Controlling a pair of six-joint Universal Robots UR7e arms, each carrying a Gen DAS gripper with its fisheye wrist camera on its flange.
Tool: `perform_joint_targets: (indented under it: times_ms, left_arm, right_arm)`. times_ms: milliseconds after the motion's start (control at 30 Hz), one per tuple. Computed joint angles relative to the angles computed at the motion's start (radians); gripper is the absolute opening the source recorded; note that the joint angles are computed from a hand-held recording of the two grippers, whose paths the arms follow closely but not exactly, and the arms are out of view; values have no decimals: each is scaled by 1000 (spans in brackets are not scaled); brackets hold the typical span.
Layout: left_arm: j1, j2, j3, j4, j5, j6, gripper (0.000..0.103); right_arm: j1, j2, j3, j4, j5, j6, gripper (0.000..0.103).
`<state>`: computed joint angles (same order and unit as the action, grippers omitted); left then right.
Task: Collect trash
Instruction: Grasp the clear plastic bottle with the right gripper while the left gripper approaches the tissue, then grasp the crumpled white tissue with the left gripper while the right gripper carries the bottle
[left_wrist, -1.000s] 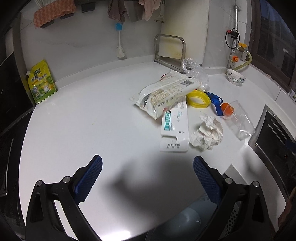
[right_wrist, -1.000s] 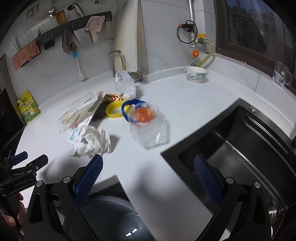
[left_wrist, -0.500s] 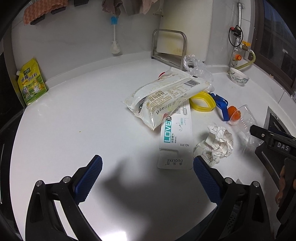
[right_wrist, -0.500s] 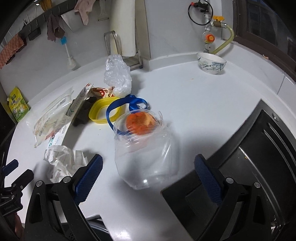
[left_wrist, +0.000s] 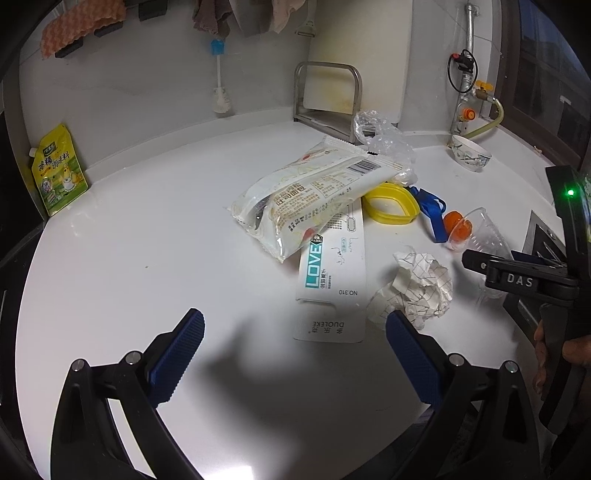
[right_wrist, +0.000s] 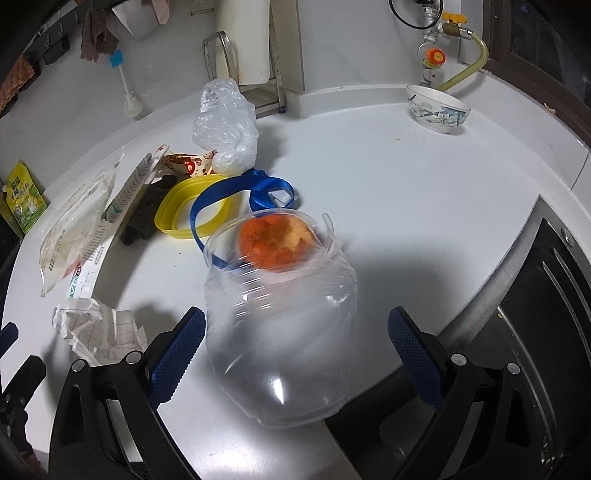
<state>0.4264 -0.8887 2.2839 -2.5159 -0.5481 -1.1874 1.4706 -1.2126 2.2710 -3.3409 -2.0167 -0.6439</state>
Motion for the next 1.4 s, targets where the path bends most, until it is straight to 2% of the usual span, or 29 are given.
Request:
perform_joint_targets:
  times_ms: [133,333,367,400,667,1033,1400]
  left_arm:
    - [0,13,-9,-9,-3,3,97]
    - [-5,44,-30,-19,1,7,97]
    - [-6,50,-35,-19,2,7,97]
    - [-6,54,-37,-21,2,9,97]
    - [-11,80,-58,-33,6,5,97]
    - [-19,159,-130,-39,43,-10,97]
    - [7,261,-246,56,105,-44,94]
  right_arm:
    - [2,14,-15,23,-12,-5,95]
    - [-10,15,6,-37,7,-37,92]
    - [-13,11,8,-33,11,-37,84]
    - [-16,5,6,-17,9,-29,70]
    - [-43,-45,23,15,71,-20,70]
    - [-115,-188,94,-42,158,-40,70]
    - [-207,-297,114,22,267,-23,70]
